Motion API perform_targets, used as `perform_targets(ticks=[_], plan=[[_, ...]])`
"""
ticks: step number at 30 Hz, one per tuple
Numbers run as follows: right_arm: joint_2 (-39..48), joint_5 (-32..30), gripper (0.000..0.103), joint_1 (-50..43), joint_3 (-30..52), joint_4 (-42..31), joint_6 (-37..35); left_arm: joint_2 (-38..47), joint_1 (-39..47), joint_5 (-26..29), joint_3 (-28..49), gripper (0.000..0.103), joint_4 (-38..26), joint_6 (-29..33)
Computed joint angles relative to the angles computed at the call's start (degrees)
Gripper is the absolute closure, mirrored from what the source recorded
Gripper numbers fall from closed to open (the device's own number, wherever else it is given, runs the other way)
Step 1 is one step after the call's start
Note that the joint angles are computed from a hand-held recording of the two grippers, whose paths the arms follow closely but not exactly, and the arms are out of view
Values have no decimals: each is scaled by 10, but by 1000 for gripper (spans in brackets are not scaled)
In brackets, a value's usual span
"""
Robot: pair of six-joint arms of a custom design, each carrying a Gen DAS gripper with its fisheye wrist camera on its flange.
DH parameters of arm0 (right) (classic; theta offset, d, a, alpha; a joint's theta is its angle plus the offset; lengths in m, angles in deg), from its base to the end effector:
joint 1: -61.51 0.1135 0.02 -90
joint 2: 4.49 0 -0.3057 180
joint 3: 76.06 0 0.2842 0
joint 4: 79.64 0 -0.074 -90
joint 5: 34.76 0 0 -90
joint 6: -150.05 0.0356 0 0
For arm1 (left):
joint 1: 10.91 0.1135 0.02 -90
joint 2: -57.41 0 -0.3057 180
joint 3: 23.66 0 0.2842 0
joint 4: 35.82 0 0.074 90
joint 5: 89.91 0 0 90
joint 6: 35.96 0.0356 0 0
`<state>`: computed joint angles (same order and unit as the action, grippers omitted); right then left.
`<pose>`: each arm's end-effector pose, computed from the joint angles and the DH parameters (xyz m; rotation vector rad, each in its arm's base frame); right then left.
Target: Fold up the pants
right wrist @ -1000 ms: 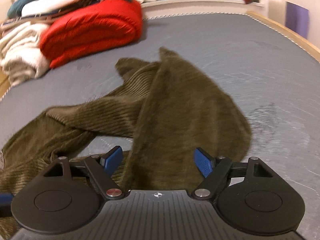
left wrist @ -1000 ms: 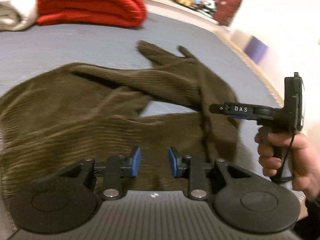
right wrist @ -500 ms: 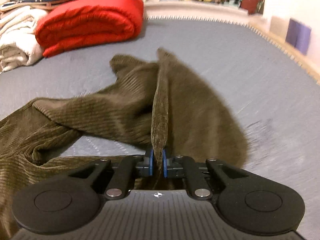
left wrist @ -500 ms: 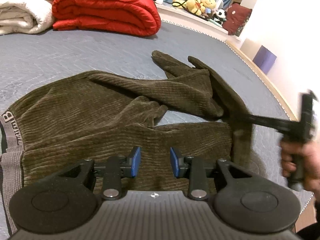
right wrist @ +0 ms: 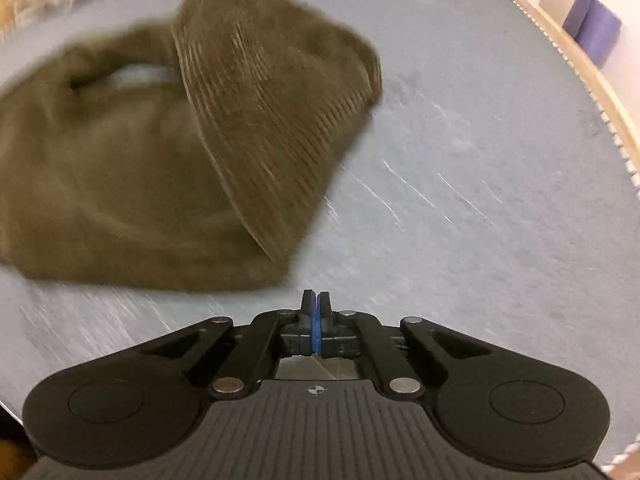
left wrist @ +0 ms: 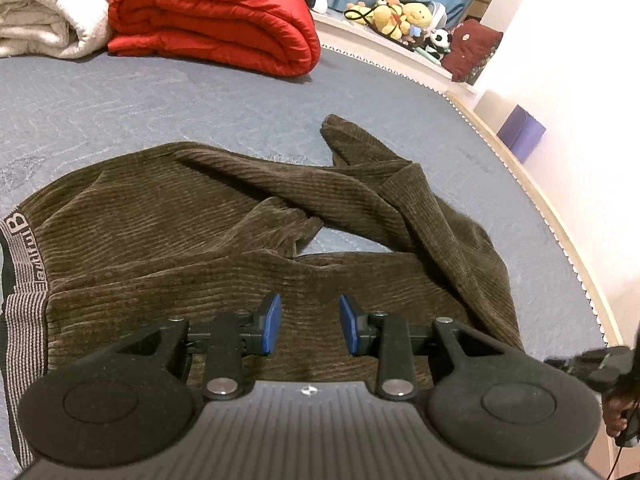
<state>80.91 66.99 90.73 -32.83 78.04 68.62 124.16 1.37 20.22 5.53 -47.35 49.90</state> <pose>0.2243 0.1172 0.1292 -0.4150 2.6232 -0.0639 0.1931 0.0295 0.1399 -0.1842 2.3822 -0.3590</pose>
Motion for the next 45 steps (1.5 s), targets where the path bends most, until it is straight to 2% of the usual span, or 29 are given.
perform_targets(ticks=[3, 4, 5, 7, 11, 15, 17, 21, 24, 28, 31, 32, 36, 41, 45], plan=[[-55, -9, 94, -5, -20, 80, 11, 6, -8, -11, 0, 67, 7, -8], [-60, -6, 80, 3, -20, 112, 21, 10, -11, -17, 0, 64, 11, -10], [-53, 4, 61, 14, -16, 142, 29, 16, -12, -20, 0, 62, 17, -9], [-17, 25, 49, 42, 4, 189, 34, 30, -14, -31, 0, 62, 27, -9], [97, 58, 49, 88, 78, 252, 2, 65, -10, -48, 1, 62, 50, -6], [213, 70, 48, 107, 182, 238, -19, 92, 2, -51, 3, 62, 63, 5], [265, 88, 45, 118, 231, 229, -31, 100, 12, -49, 6, 62, 65, 10], [327, 117, 41, 132, 284, 215, -56, 102, 34, -37, 13, 61, 56, 14], [377, 148, 38, 145, 326, 222, -100, 99, 40, -35, 17, 60, 49, 13], [419, 188, 42, 152, 358, 235, -155, 104, 35, -38, 22, 59, 48, 8], [419, 194, 83, 144, 365, 229, -150, 106, 24, -44, 23, 59, 49, 3], [403, 183, 89, 136, 354, 236, -134, 105, 22, -44, 22, 59, 49, 2], [311, 180, 91, 110, 275, 282, -91, 93, 17, -39, 18, 59, 44, 1], [129, 152, 92, 31, 130, 309, 20, 77, 14, -30, 12, 59, 37, 2], [-31, 151, 93, -59, 21, 279, 115, 71, 7, -26, 9, 59, 32, 2]])
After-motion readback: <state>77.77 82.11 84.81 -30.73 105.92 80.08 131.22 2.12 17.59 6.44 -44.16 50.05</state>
